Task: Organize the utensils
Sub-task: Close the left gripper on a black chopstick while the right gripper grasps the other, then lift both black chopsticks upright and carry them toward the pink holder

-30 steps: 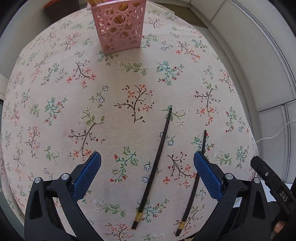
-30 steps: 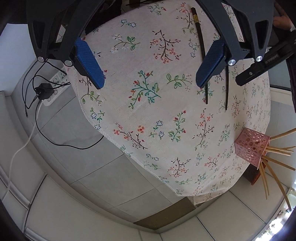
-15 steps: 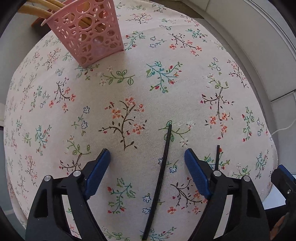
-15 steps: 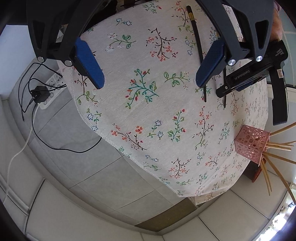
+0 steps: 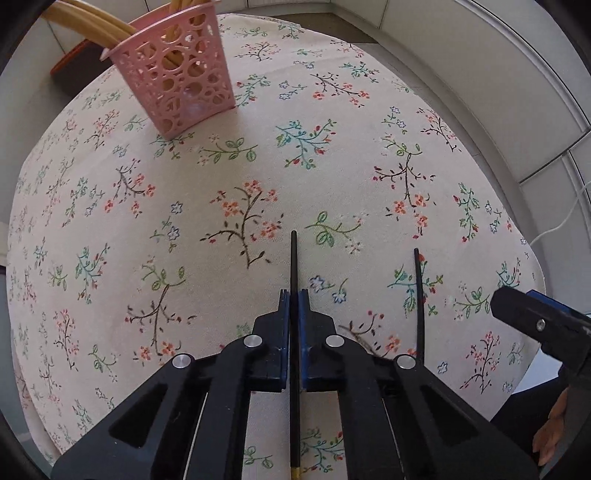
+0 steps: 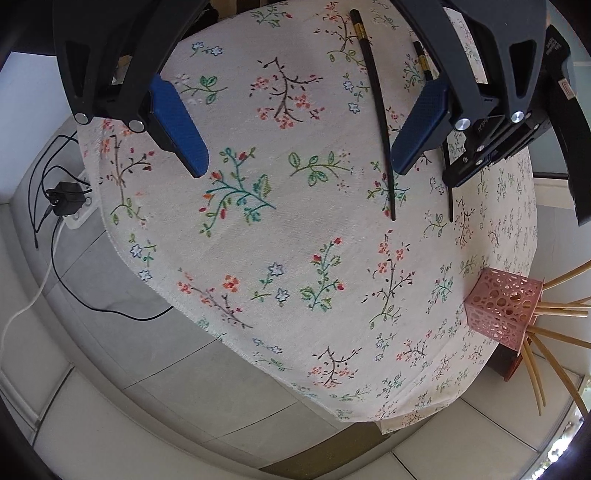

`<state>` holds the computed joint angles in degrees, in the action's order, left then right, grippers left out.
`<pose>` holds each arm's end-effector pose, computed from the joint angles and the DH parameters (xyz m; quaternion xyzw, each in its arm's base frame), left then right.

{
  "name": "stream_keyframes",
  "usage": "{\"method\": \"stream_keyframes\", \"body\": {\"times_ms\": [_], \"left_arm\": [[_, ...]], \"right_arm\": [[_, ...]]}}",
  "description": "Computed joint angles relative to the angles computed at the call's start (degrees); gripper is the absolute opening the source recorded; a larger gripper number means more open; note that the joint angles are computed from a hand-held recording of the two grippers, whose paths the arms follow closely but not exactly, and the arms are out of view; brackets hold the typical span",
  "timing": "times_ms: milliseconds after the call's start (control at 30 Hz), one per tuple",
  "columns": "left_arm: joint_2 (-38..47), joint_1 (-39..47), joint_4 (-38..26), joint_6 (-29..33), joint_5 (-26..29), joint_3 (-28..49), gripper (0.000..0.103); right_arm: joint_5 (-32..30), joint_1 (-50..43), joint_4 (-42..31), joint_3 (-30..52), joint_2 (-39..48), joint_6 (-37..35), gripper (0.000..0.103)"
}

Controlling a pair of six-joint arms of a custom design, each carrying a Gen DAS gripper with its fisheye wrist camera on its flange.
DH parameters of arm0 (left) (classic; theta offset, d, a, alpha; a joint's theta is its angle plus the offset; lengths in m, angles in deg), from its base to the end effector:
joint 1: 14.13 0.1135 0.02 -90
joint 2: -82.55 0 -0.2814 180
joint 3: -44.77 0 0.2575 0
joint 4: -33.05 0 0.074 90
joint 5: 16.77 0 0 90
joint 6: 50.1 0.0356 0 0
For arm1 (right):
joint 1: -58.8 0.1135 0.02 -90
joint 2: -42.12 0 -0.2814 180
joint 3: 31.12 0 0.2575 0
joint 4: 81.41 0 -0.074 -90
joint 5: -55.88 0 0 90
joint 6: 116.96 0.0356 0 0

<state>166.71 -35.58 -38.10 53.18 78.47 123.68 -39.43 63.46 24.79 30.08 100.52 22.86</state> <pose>0.2534 -0.1031 0.2635 0.3012 0.9451 -0.0537 0.1147 0.1646 0.0167 0.2623 0.3712 0.9126 0.1161 0.1257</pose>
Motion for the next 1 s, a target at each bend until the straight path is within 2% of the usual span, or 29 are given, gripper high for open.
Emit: {"method": "stream_keyframes", "body": {"times_ms": [200, 333, 400, 467, 533, 600, 667, 700, 767, 1000], "left_arm": [[-7.28, 10.82, -4.71, 7.21, 4.94, -0.13, 0.004], [-8.69, 18.00, -8.09, 10.51, 8.73, 3.71, 0.004], [-8.88, 19.69, -9.41, 10.17, 9.84, 5.87, 0.004], [-9.26, 20.78, -8.89, 9.91, 10.70, 6.13, 0.004], [-9.79, 22.74, -9.45, 10.75, 12.06, 7.05, 0.004], [-9.22, 23.49, -9.13, 10.77, 12.95, 8.14, 0.004], [-9.44, 24.32, -9.19, 10.78, 14.08, 8.69, 0.004], [-9.55, 24.76, -9.22, 10.87, 14.67, 9.01, 0.004], [-9.61, 25.18, -9.84, 10.74, 15.96, 10.13, 0.004], [-10.57, 26.49, -11.42, 10.73, 20.44, 12.50, 0.004]], "right_arm": [[4.17, 9.99, 3.94, 3.72, 8.88, 4.41, 0.096], [6.42, 15.10, 5.59, 5.88, 15.21, 6.27, 0.097], [9.94, 18.76, 5.86, 7.30, 17.39, 7.33, 0.095], [13.26, 21.87, 4.79, 9.16, 19.01, 7.85, 0.083], [15.57, 23.76, 3.43, 10.35, 19.98, 7.75, 0.034], [16.10, 24.08, 3.71, 9.61, 19.01, 8.21, 0.028], [13.12, 22.30, 6.27, 7.40, 16.26, 6.77, 0.009], [10.48, 20.81, 7.81, 5.95, 14.35, 6.62, 0.005], [9.43, 19.86, 9.02, 4.31, 10.53, 6.64, 0.005], [14.64, 22.45, 8.66, 5.04, -2.49, 5.22, 0.005]]}}
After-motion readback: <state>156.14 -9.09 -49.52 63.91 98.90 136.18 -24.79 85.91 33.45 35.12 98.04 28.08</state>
